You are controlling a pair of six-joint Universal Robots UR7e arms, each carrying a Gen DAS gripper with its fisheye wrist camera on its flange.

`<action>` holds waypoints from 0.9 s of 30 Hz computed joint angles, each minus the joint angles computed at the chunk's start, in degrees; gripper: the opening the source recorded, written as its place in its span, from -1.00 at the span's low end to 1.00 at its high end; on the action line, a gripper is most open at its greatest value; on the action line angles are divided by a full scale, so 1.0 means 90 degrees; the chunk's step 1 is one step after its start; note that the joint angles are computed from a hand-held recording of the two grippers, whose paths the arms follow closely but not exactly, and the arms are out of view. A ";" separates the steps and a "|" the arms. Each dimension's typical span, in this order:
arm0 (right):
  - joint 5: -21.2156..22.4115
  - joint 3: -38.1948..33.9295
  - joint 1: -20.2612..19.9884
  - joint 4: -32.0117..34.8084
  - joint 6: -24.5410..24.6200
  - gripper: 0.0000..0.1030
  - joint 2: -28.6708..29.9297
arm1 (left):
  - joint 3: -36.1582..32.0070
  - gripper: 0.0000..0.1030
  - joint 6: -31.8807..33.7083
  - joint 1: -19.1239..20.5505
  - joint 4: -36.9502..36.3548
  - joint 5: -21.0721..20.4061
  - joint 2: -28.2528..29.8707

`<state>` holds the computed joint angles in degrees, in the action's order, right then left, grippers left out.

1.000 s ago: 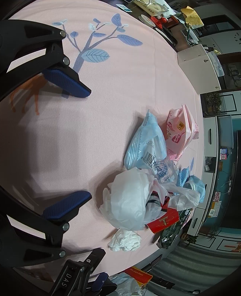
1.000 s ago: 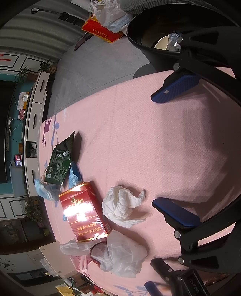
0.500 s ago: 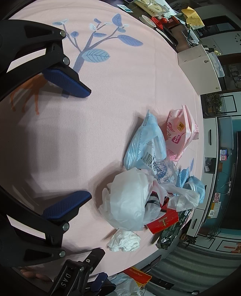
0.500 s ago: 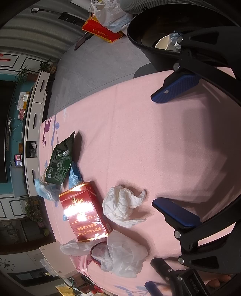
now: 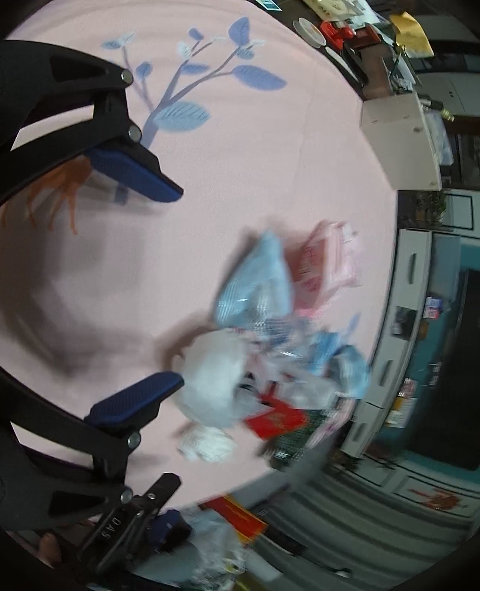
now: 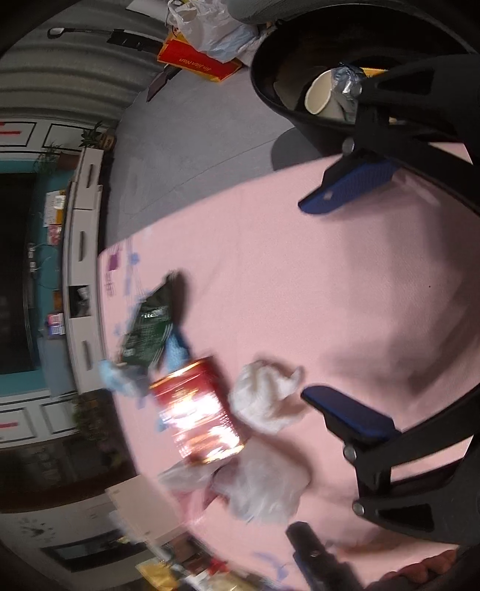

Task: Collect trash
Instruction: 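Grasp the pink wipes pack with the left tool while the right grasps the blue mask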

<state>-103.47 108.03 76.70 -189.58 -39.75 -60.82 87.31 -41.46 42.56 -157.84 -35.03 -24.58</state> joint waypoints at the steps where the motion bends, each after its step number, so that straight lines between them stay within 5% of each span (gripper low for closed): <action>1: 0.0124 0.0021 -0.0015 0.0084 0.0067 0.26 -0.0081 | 0.0123 0.59 0.0164 0.0007 -0.0420 -0.0112 -0.0091; 5: 0.0684 -0.0067 -0.0057 0.0975 0.0525 -0.08 -0.0474 | 0.0246 0.08 0.0370 0.0128 -0.0935 -0.0649 -0.0336; 14: 0.0130 -0.2306 0.0852 0.2810 0.0935 -0.08 0.0541 | -0.0805 0.08 0.1328 0.0593 -0.1013 -0.0805 -0.0216; 16: -0.0246 -0.3214 0.1091 0.3208 0.1017 0.22 0.1130 | -0.1098 0.08 0.1360 0.0746 -0.0857 -0.0897 -0.0117; 19: -0.0533 -0.4492 0.1296 0.3700 0.1090 0.72 0.1979 | -0.1492 0.34 0.1235 0.0966 -0.0514 -0.0960 0.0007; 23: -0.1171 -0.6180 0.1443 0.4267 0.1018 0.79 0.3164 | -0.1629 0.62 0.1173 0.1157 -0.0639 -0.1267 0.0076; 27: -0.1628 -0.7536 0.1419 0.5051 0.1062 0.78 0.4078 | -0.1808 0.68 0.1295 0.1262 -0.0269 -0.1571 0.0210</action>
<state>-118.12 40.21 89.47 -144.13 -30.20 -24.12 71.03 -29.81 53.91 -160.26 -49.17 -22.69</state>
